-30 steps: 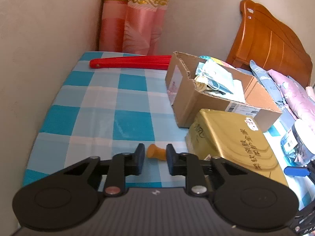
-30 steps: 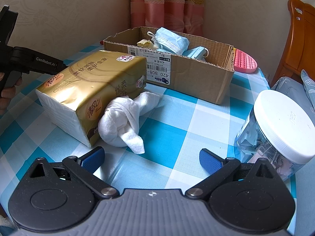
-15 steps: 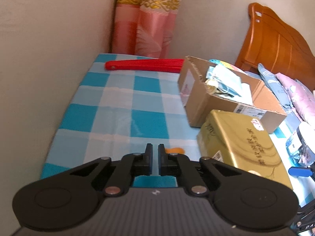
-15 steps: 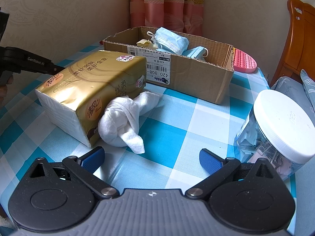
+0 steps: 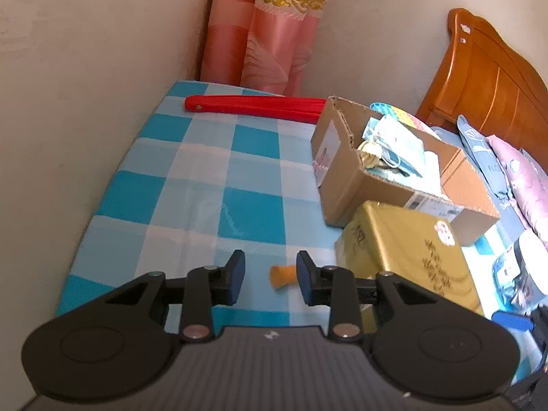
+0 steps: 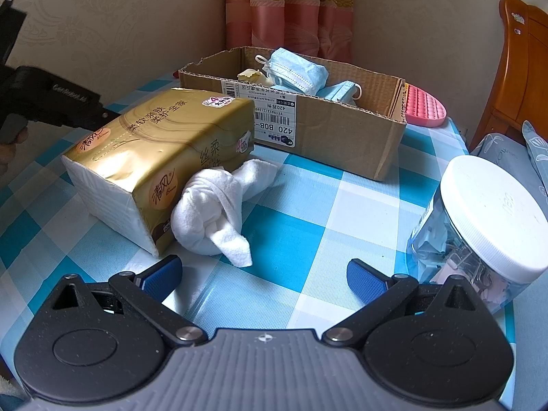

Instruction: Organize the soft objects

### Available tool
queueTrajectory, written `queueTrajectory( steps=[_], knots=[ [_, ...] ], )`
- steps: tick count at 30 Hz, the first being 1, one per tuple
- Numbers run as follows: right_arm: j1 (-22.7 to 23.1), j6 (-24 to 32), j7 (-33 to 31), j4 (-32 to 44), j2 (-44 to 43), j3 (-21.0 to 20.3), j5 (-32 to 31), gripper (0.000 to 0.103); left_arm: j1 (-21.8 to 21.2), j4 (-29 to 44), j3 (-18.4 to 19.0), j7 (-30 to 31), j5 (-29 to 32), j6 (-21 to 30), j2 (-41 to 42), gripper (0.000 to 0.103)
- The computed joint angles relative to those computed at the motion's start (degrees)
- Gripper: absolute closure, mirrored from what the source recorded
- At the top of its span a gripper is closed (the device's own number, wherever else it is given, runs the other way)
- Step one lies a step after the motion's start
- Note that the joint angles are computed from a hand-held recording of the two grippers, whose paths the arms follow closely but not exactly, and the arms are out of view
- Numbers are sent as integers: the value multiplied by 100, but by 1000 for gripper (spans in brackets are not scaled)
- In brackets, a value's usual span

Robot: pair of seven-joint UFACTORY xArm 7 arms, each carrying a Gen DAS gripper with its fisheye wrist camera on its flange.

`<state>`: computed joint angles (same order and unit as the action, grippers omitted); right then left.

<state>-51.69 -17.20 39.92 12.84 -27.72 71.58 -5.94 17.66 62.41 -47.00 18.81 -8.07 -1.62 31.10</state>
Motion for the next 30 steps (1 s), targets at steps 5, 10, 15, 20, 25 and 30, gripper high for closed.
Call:
queueTrajectory(
  steps=[5,10,15,20,25,30],
  knots=[
    [134,-5,-15,-56,-18,-102,16,0,-629,308,558,-197,-73,168,15,71],
    [200,21,-89,-52,18,-171,37,0,-765,198,739,-11,-246,249,-150,70],
    [142,2,-97,-41,14,-100,73,0,-439,-105,495,331,-493,311,-379,69],
    [123,-1,-48,-43,-21,-53,82,0,-368,-299,397,826,-735,421,-565,71],
    [120,-13,-46,-48,-17,-66,57,0,-297,-301,267,1399,-980,446,-521,72],
    [134,0,-38,-50,-20,-75,51,0,-110,-208,3,1870,-1234,396,-311,75]
  ],
)
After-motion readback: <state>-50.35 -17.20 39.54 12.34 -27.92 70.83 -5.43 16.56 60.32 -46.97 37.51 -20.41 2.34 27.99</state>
